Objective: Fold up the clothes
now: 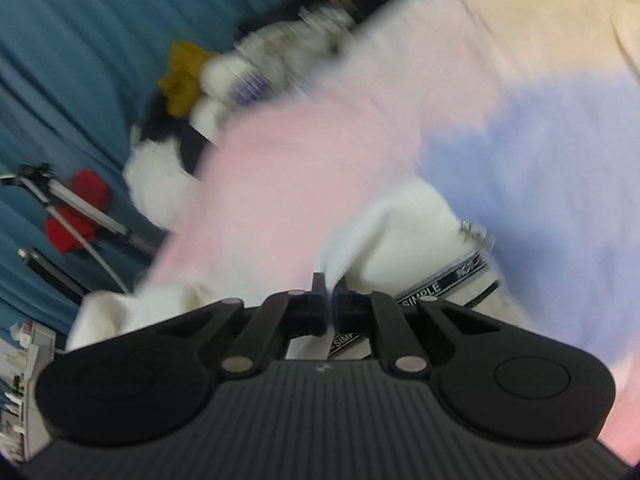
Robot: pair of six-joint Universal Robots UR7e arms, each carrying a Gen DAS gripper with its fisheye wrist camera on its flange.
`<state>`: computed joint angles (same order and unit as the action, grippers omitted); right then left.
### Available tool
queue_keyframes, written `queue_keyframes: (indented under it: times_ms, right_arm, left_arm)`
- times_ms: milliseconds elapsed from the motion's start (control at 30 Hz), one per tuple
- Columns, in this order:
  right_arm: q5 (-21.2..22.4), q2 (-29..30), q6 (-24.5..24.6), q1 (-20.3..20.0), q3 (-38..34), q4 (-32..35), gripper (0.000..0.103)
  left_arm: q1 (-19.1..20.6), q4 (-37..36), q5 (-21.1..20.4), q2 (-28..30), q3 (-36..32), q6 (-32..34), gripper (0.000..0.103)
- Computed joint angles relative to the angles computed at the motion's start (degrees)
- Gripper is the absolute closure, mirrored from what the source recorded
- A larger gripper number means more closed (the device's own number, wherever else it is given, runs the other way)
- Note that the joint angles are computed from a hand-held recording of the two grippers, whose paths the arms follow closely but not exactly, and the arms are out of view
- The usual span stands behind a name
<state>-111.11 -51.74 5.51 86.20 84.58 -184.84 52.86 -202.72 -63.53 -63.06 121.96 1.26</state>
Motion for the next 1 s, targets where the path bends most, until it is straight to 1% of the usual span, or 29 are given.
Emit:
queue_keyframes:
  times_ms: [33, 100, 167, 200, 233, 267, 300, 400, 467, 500, 533, 600, 667, 733, 833, 900, 1000]
  right_arm:
    - [0.6, 0.3, -2.3, 1.0, -1.4, -1.4, 0.097]
    - [6.9, -0.7, -6.9, 2.7, -1.0, -9.1, 0.098]
    - [15.0, -2.2, -8.8, 3.1, 1.5, -19.3, 0.098]
    - [17.6, -2.7, -9.0, 2.9, 2.9, -23.6, 0.098]
    - [18.7, -3.2, -9.5, 2.6, 4.7, -28.0, 0.097]
    - [17.4, -3.7, -9.9, 2.4, 6.7, -31.6, 0.097]
    - [15.3, -4.2, -9.4, 2.0, 8.7, -33.6, 0.097]
    - [8.9, -5.9, -4.8, -1.4, 14.9, -34.0, 0.097]
    - [6.1, -7.0, 0.0, -4.8, 19.0, -31.3, 0.097]
    - [4.9, -7.7, 2.6, -6.5, 20.7, -28.7, 0.097]
    - [2.8, -8.3, 5.1, -7.7, 21.3, -23.8, 0.097]
    - [-0.6, -9.4, 8.4, -9.3, 21.1, -14.4, 0.097]
    - [1.1, -10.7, 10.5, -10.3, 21.6, -11.5, 0.097]
    - [3.6, -11.6, 11.6, -10.7, 22.6, -12.7, 0.097]
    - [5.2, -11.5, 10.0, -10.3, 23.4, -16.6, 0.098]
    - [7.2, -11.1, 9.5, -9.7, 23.5, -21.6, 0.098]
    - [7.7, -11.4, 6.3, -8.5, 24.3, -27.8, 0.098]
  left_arm:
    - [0.3, 0.0, -0.8, -0.1, -0.1, -0.7, 0.100]
    - [1.0, -0.6, -2.8, -0.4, -0.1, -2.0, 0.100]
    - [1.2, -1.2, -4.8, -0.3, -0.1, -2.3, 0.100]
    - [1.3, -1.5, -6.0, -0.1, -0.2, -2.1, 0.100]
    - [1.2, -1.9, -6.8, 0.2, -0.2, -1.2, 0.100]
    - [1.0, -2.4, -7.4, 0.5, -0.1, -0.3, 0.099]
    - [0.8, -2.1, -7.5, 0.6, -0.1, 0.2, 0.099]
    - [0.7, 1.3, -7.2, 0.8, -0.4, -0.2, 0.099]
    - [0.9, 5.1, -6.7, 0.9, -0.8, -1.1, 0.098]
    - [0.7, 7.1, -6.0, 1.2, -1.0, -1.4, 0.098]
    - [0.5, 9.0, -5.1, 1.5, -1.1, -1.5, 0.098]
    - [0.1, 10.6, -3.5, 2.3, -1.3, -1.1, 0.098]
    - [-0.1, 11.2, -2.4, 2.9, -1.2, -0.2, 0.098]
    - [0.0, 10.9, -2.2, 2.8, -1.0, -0.1, 0.098]
    - [0.4, 10.4, -2.6, 2.7, -0.6, -1.0, 0.098]
    - [0.2, 9.6, -2.1, 2.8, -0.2, -0.5, 0.098]
    - [-0.8, 9.9, -1.0, 2.1, 0.8, -0.6, 0.097]
